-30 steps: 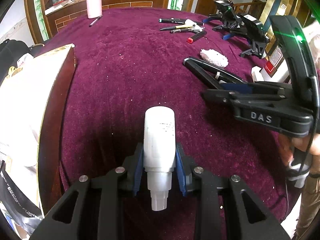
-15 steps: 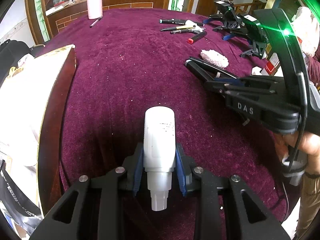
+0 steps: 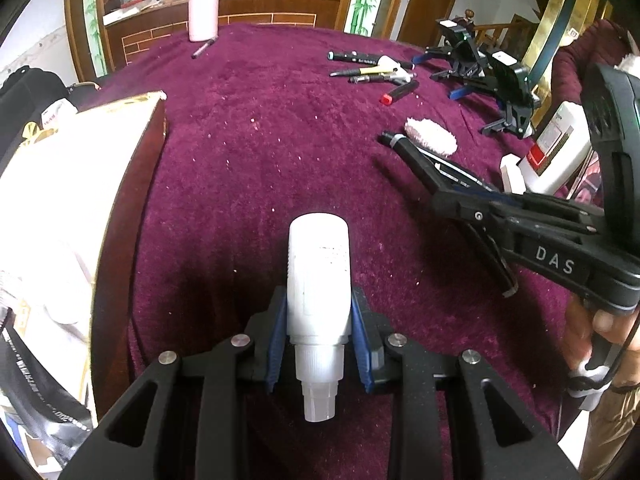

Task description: Organize objects

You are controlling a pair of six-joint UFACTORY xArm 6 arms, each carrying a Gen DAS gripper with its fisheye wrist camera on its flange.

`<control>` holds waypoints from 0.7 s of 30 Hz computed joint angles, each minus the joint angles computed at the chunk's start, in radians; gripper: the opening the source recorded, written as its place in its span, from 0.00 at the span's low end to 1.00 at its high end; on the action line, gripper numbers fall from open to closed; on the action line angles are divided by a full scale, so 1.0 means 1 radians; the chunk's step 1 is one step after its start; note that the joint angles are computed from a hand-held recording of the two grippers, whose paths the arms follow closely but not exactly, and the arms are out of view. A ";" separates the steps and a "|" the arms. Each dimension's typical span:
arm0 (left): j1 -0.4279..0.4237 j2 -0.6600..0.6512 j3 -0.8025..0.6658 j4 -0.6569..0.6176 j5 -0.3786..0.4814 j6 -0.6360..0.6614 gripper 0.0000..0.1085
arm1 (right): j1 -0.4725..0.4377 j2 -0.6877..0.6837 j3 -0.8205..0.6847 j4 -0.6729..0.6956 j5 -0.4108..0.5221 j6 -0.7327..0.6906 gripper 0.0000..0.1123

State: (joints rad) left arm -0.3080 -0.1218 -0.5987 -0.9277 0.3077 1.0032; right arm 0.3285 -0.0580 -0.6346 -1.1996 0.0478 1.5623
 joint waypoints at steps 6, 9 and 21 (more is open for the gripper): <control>0.003 -0.028 0.009 0.006 -0.025 -0.002 0.26 | 0.024 -0.016 -0.005 -0.060 0.004 0.069 0.14; 0.002 -0.032 0.011 0.021 -0.041 -0.012 0.26 | 0.036 -0.015 -0.011 -0.052 0.012 0.061 0.14; 0.007 -0.046 0.013 0.030 -0.061 -0.017 0.26 | 0.048 -0.021 -0.012 -0.042 0.021 0.052 0.14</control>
State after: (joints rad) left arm -0.3006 -0.1682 -0.5861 -0.8974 0.2468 0.9858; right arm 0.3767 -0.0792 -0.6470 -1.2415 0.0692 1.6146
